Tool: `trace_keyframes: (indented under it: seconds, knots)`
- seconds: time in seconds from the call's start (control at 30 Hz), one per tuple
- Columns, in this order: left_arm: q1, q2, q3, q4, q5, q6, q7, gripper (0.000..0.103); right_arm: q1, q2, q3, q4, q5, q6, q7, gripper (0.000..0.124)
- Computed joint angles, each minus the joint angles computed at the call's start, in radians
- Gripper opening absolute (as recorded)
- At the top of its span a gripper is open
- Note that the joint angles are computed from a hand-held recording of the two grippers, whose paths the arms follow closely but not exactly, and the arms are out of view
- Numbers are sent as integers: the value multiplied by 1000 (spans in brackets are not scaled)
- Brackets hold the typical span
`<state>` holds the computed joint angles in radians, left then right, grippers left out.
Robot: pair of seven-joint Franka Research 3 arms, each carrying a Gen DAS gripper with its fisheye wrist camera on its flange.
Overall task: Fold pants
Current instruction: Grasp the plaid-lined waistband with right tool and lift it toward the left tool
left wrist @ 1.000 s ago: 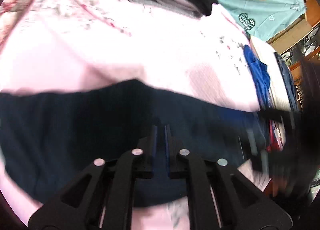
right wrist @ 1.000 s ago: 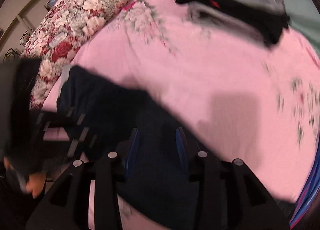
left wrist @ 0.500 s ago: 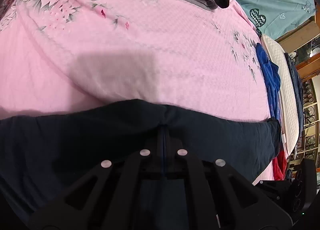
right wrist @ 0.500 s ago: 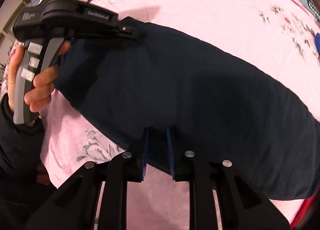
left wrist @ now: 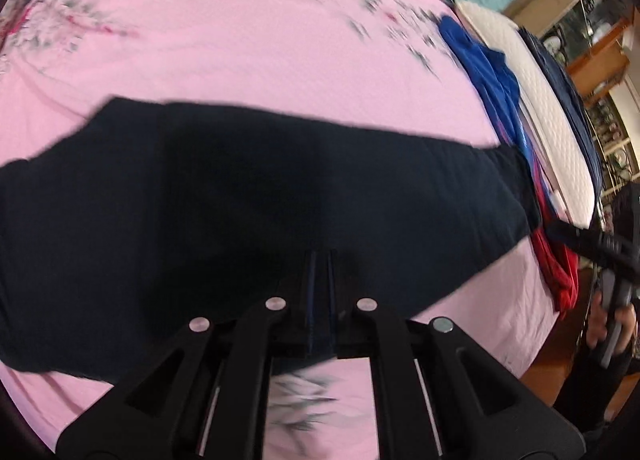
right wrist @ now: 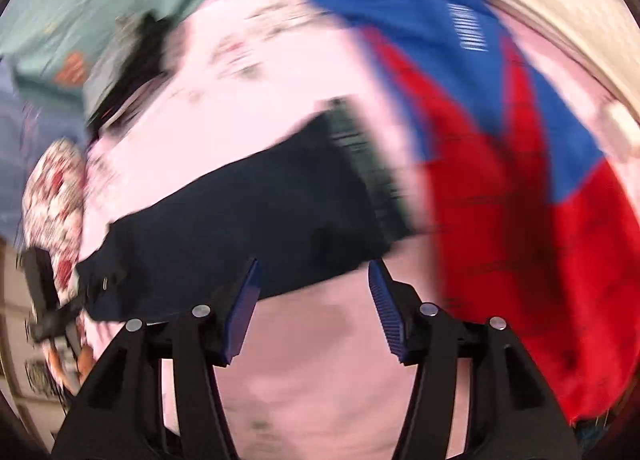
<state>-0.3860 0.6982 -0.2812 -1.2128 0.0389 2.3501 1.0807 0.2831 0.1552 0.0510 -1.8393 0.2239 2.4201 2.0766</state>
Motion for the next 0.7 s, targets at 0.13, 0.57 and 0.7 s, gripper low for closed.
trace_keyframes:
  seconds: [0.13, 0.57, 0.7]
  knots:
    - [-60, 52, 32, 73, 54, -60, -44, 5, -74, 56, -2, 58, 149, -71, -225, 56]
    - [-75, 88, 46, 139, 85, -101, -126, 8, -162, 349, 11, 453, 227, -384, -447, 70]
    - [-75, 100, 45, 161, 88, -111, -120, 8, -193, 347, 43, 424, 365, -373, -517, 72]
